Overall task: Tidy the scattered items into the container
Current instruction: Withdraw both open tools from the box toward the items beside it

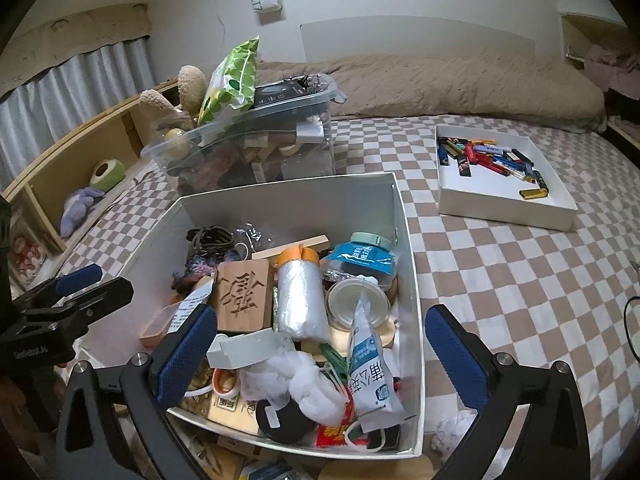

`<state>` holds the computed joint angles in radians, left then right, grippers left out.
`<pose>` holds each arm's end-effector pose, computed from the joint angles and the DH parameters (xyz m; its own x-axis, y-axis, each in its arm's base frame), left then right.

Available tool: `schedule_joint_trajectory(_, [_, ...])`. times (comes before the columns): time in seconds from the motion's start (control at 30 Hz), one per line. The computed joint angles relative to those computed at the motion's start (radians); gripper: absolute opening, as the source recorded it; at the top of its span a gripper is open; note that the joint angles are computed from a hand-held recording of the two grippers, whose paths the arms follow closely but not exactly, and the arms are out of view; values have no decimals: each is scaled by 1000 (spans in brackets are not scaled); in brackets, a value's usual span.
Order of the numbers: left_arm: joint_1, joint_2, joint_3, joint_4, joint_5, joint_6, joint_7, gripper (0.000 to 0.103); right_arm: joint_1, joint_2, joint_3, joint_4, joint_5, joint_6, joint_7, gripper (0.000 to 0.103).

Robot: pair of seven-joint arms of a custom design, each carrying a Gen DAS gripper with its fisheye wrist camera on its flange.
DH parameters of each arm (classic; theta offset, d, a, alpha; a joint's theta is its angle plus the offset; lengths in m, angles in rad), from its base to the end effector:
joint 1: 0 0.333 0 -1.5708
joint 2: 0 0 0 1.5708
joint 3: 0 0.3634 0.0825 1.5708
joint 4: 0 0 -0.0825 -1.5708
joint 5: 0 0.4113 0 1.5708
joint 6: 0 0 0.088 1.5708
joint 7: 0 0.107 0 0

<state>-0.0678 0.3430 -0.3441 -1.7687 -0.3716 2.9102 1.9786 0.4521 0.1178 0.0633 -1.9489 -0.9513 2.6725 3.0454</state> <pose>0.6882 -0.2405 0.5012 -0.4630 -0.8760 0.1353 -0.6335 0.2203 -0.7417 0.5568 0.3417 0.5124 -0.1427 -0.9739 -0.1764 -0.6423 0.2267 -0.7322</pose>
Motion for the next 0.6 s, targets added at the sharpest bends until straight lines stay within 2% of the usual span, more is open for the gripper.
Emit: schedule_joint_trajectory(0.6, [12,-10,-8,-16,-1,18,2,103,1,-10,2,-8,-13,-4,12,103])
